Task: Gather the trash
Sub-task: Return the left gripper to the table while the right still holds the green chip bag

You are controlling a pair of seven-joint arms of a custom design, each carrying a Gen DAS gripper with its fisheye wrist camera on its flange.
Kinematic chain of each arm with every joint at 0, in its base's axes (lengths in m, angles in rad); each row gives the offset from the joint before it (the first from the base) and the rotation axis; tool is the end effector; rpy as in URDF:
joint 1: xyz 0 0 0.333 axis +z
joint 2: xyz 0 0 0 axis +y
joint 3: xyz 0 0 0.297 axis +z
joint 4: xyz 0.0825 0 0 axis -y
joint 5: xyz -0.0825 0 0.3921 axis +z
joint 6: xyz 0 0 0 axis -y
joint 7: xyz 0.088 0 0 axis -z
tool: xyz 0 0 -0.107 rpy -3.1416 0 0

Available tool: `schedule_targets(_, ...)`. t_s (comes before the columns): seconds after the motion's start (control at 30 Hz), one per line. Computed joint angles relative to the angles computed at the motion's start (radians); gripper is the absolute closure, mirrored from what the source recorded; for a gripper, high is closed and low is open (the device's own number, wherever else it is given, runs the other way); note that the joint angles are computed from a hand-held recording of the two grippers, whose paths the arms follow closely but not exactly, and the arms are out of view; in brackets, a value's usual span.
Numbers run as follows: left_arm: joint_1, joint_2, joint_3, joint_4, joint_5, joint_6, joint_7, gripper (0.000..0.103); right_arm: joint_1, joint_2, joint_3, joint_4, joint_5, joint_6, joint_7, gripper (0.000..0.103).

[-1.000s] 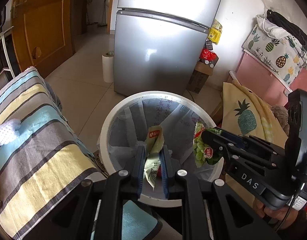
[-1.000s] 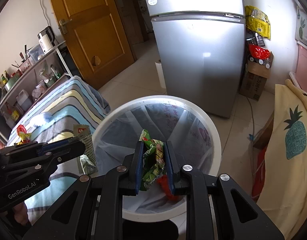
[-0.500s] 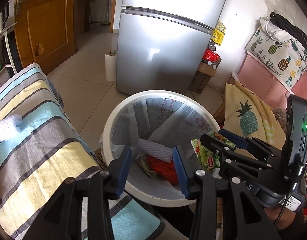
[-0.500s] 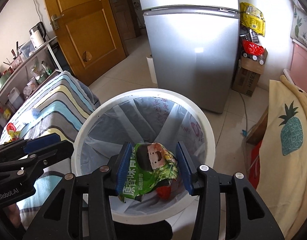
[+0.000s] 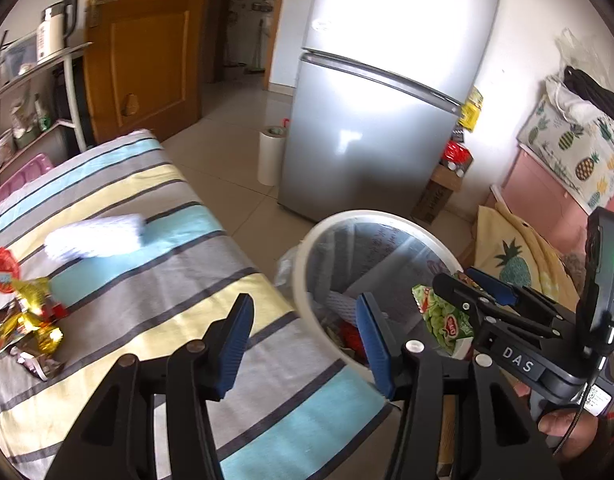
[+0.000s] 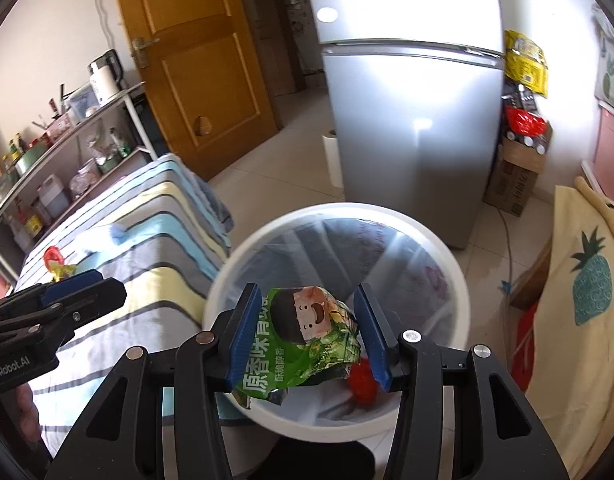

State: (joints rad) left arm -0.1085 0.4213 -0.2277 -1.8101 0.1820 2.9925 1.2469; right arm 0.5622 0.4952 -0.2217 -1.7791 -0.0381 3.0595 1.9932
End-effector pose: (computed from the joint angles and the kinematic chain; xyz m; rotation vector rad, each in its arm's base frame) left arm 0.6563 -0.2238 0.3848 -1.7387 1.9697 -0.9530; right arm 0.6550 0.2574 0.3577 -1.7197 1.6777 -0.5212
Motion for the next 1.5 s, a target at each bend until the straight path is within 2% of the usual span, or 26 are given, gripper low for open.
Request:
schedule_targets(0.07, -0.039, -0.034, 0.065, -0.041, 0.044, 0.023, -0.059, 0.046, 0.003, 0.001, 0.011, 0.007, -0.002, 0.007, -0.01, 0.053)
schedule_targets(0.17, -0.015, -0.078, 0.07, -0.105, 0.05, 0.06, -0.092, 0.045, -0.013, 0.007, 0.053, 0.023, 0.013, 0.018, -0.047, 0.053)
schedule_targets(0.23, -0.055, -0.109, 0.141, -0.144, 0.102, 0.074, -0.167, 0.044, -0.025, 0.016, 0.085, 0.044, 0.028, 0.013, -0.08, 0.053)
schedule_targets(0.37, -0.095, -0.163, 0.237, -0.213, 0.215, 0.103, -0.315, 0.042, -0.052, 0.043, 0.151, 0.094, 0.059, -0.002, -0.159, 0.053)
schedule_targets(0.47, -0.15, -0.199, 0.344, -0.254, 0.362, 0.11, -0.478, 0.041, -0.064, 0.071, 0.195, 0.14, 0.084, -0.021, -0.218, 0.053)
schedule_targets(0.57, -0.164, -0.235, 0.408, -0.295, 0.485, 0.124, -0.619, 0.041, -0.061, 0.102, 0.222, 0.194, 0.101, -0.047, -0.266, 0.053)
schedule_targets(0.67, -0.178, -0.27, 0.47, -0.328, 0.636, 0.123, -0.772, 0.038, -0.077, 0.143, 0.274, 0.263, 0.13, -0.081, -0.331, 0.053)
schedule_targets(0.77, -0.149, -0.294, 0.479, -0.357, 0.714, 0.108, -0.855, 0.038, -0.062, 0.18, 0.282, 0.322, 0.145, -0.111, -0.365, 0.053)
schedule_targets(0.93, -0.082, -0.327, 0.463, -0.397, 0.8, 0.101, -0.948, 0.037, -0.049, 0.234, 0.305, 0.409, 0.173, -0.157, -0.412, 0.053)
schedule_targets(1.13, 0.008, -0.348, 0.416, -0.426, 0.832, 0.093, -0.991, 0.036, -0.036, 0.316, 0.337, 0.542, 0.196, -0.239, -0.485, 0.053)
schedule_targets(1.2, 0.042, -0.345, 0.391, -0.431, 0.8, 0.09, -0.96, 0.035, -0.033, 0.355, 0.352, 0.601, 0.204, -0.27, -0.516, 0.053)
schedule_targets(1.33, 0.108, -0.33, 0.338, -0.427, 0.748, 0.105, -0.918, 0.035, 0.006, 0.427, 0.323, 0.728, 0.191, -0.336, -0.515, 0.053)
schedule_targets(1.5, 0.165, -0.318, 0.286, -0.412, 0.729, 0.109, -0.896, 0.034, 0.019, 0.476, 0.31, 0.817, 0.183, -0.365, -0.522, 0.053)
